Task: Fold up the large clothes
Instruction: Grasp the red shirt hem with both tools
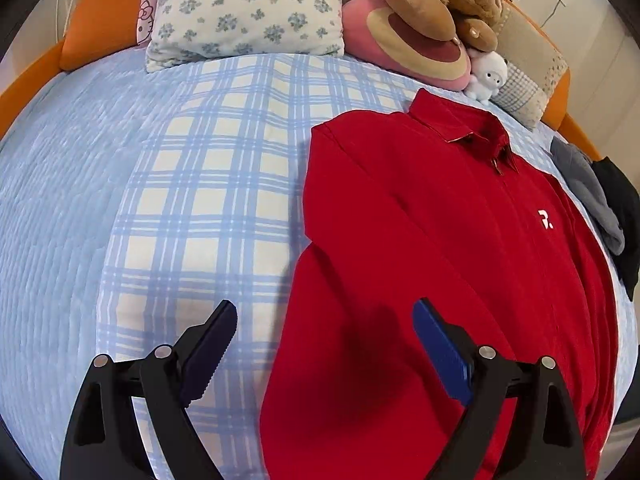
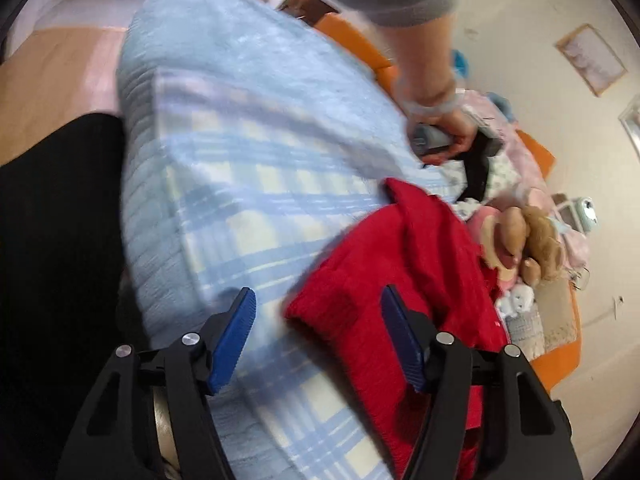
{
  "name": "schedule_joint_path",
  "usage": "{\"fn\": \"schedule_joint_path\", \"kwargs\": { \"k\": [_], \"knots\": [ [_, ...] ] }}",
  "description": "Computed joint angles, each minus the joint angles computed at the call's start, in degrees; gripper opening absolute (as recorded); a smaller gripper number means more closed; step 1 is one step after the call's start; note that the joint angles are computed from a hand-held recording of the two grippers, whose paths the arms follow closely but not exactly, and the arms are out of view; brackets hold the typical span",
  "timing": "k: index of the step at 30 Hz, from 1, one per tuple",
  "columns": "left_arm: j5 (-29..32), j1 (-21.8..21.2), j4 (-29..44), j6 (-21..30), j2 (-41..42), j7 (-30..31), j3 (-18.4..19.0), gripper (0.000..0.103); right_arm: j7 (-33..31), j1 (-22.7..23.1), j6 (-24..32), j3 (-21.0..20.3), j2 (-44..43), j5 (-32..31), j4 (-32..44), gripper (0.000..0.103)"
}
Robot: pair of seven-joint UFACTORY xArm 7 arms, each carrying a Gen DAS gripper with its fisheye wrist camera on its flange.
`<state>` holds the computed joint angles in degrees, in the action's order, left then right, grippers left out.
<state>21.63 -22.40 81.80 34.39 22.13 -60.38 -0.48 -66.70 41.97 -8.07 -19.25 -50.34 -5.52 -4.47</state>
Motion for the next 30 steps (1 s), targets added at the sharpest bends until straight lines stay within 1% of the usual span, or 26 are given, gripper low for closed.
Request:
{"fn": "schedule_joint_path", "kwargs": {
  "k": [1, 2, 4, 6, 7, 11, 12, 13, 14, 15, 16, 18, 21, 23, 25, 27, 28, 29, 30],
  "knots": [
    [0.35, -0.17, 0.07, 0.29, 0.03, -0.01, 0.11, 0.091, 0.64, -0.58, -3.49, 1.48, 2.74, 0.16, 0.35, 0.064],
    [0.30, -0.12, 0.11, 0.41, 0.08, 0.15, 0.05, 0.091, 1.56, -1.51, -4.68, 2.92, 4.89, -0.12, 0.99, 0.064],
    [0.13, -0.07, -0.02, 0.30, 0.06, -0.07, 0.04, 0.091, 3.62, -2.16, -3.54, 3.89, 7.42, -0.77, 2.57, 0.064],
    [0.02, 0.04, -0.49, -0.44, -0.11, -0.39, 0.07, 0.091, 5.50, -4.50, -5.10, 7.02, 9.84, -1.56, 2.77, 0.063],
    [-0.07, 0.11, -0.59, -0.60, -0.12, -0.42, 0.06, 0.091, 5.89, -5.80, -6.21, 8.71, 10.69, -2.26, 2.45, 0.061],
    [-0.13, 0.13, 0.66, 0.88, 0.62, 0.49, 0.02, 0.091, 6.80, -8.07, -11.69, 10.59, 12.97, -5.18, 1.67, 0.059],
    [-0.25, 0.21, 0.82, 0.75, 0.70, 0.61, 0.00, 0.091, 7.45, -8.26, -12.30, 10.39, 13.78, -5.69, 2.22, 0.059],
    [-0.47, 0.33, 0.92, 0.45, 0.76, 0.75, -0.05, 0.091, 8.51, -8.04, -10.82, 9.92, 13.69, -6.23, 2.96, 0.056],
    [-0.72, 0.48, 1.09, 0.13, 0.80, 0.93, -0.06, 0.091, 9.73, -7.90, -9.00, 9.57, 13.27, -6.62, 3.59, 0.051],
    [-0.93, 0.58, 1.23, 0.03, 0.85, 1.15, -0.08, 0.091, 10.76, -7.60, -7.35, 8.95, 13.18, -7.10, 4.36, 0.051],
    [-1.33, 0.81, 1.71, 0.03, 1.01, 1.61, -0.15, 0.091, 11.10, -5.78, -4.64, 5.97, 12.41, -8.19, 5.24, 0.049],
    [-1.78, 1.01, 2.73, 0.51, 1.37, 2.36, -0.08, 0.091, 10.48, -1.41, 1.00, -0.43, 9.69, -8.18, 6.82, 0.048],
    [-2.30, 1.30, 5.40, 2.58, 2.61, 3.47, 0.17, 0.091, 8.85, 3.22, 8.42, -6.77, 5.83, -4.39, 9.75, 0.044],
    [-3.28, 1.81, 7.96, 4.40, 4.28, 4.86, 0.05, 0.092, 8.48, 5.78, 13.62, -9.79, 5.21, -0.94, 13.22, 0.043],
    [-5.08, 2.67, 9.81, 4.28, 6.10, 6.66, -0.47, 0.092, 8.01, 6.67, 13.60, -11.04, 7.65, 1.59, 16.16, 0.042],
    [-8.76, 4.26, 10.86, 2.12, 8.00, 9.30, -1.86, 0.092, 7.73, 7.69, 13.68, -12.52, 11.87, 4.27, 19.59, 0.040],
    [-10.44, 4.69, 11.26, 1.11, 8.84, 10.31, -2.36, 0.092, 7.34, 7.51, 13.08, -12.45, 14.40, 4.93, 20.75, 0.038],
    [-12.81, 5.56, 12.10, 0.12, 10.16, 12.03, -3.37, 0.092, 6.60, 8.05, 13.63, -13.33, 16.72, 5.91, 22.23, 0.037],
    [-14.65, 5.98, 12.82, -0.51, 11.28, 13.35, -3.97, 0.092, 6.01, 9.28, 16.17, -14.88, 17.77, 7.58, 23.87, 0.033]
  ]
}}
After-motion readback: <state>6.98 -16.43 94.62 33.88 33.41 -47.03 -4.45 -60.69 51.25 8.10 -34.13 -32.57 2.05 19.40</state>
